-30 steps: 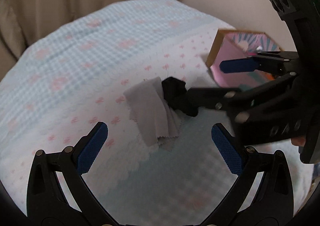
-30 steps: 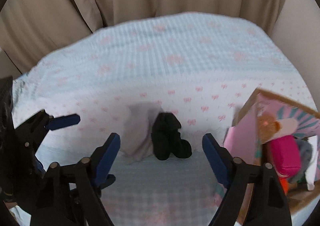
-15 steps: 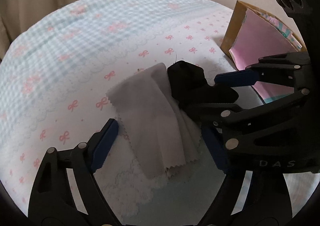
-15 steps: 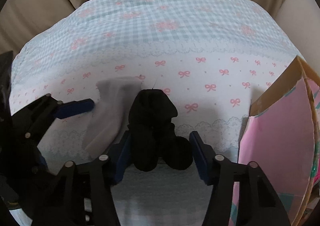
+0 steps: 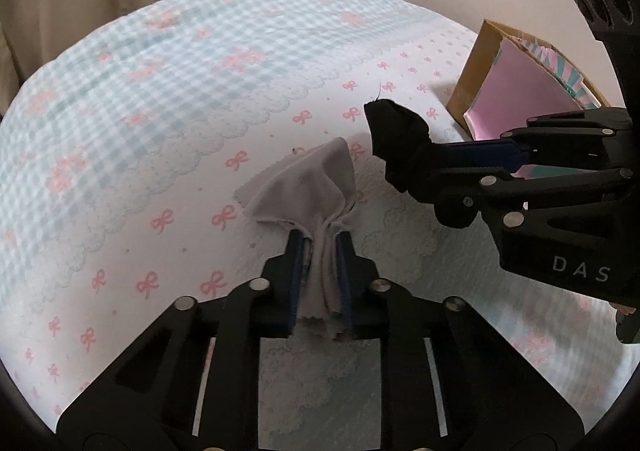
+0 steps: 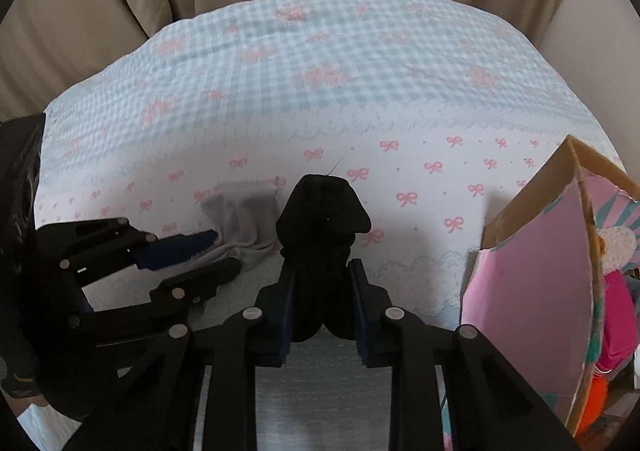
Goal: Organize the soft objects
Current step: 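Grasp the grey cloth with the left tool while the right tool grasps the black sock, then carry both items over the cardboard box and open both tools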
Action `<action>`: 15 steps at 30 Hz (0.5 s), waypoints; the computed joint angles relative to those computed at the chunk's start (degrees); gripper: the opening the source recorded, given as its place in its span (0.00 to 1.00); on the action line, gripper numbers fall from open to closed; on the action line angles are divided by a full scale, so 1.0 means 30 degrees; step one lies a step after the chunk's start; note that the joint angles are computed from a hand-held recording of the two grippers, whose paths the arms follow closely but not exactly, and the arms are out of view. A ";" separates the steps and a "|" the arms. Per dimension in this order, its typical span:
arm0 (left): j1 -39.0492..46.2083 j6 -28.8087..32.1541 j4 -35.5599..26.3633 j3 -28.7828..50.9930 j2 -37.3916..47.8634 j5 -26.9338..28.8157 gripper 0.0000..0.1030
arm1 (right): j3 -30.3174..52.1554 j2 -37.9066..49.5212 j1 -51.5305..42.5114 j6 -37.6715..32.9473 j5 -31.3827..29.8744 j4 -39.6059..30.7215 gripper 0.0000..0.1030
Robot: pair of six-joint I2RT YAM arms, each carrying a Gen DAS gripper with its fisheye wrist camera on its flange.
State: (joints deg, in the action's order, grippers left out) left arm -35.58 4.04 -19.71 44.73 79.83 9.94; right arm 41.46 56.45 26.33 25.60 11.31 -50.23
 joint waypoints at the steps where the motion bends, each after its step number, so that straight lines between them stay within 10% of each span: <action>1: -0.0016 -0.0043 -0.0034 -0.0024 -0.0122 -0.0060 0.11 | 0.0034 -0.0055 0.0035 0.0031 0.0088 -0.0031 0.22; 15: 0.1233 -0.1046 -0.4723 0.2278 -0.4153 -0.0255 0.09 | 0.2442 -0.1430 0.2123 0.1691 0.1347 -0.2896 0.19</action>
State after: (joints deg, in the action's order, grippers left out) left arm -31.88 0.90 -33.88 51.56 67.37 9.17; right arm 48.79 52.16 32.70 30.67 15.35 -58.92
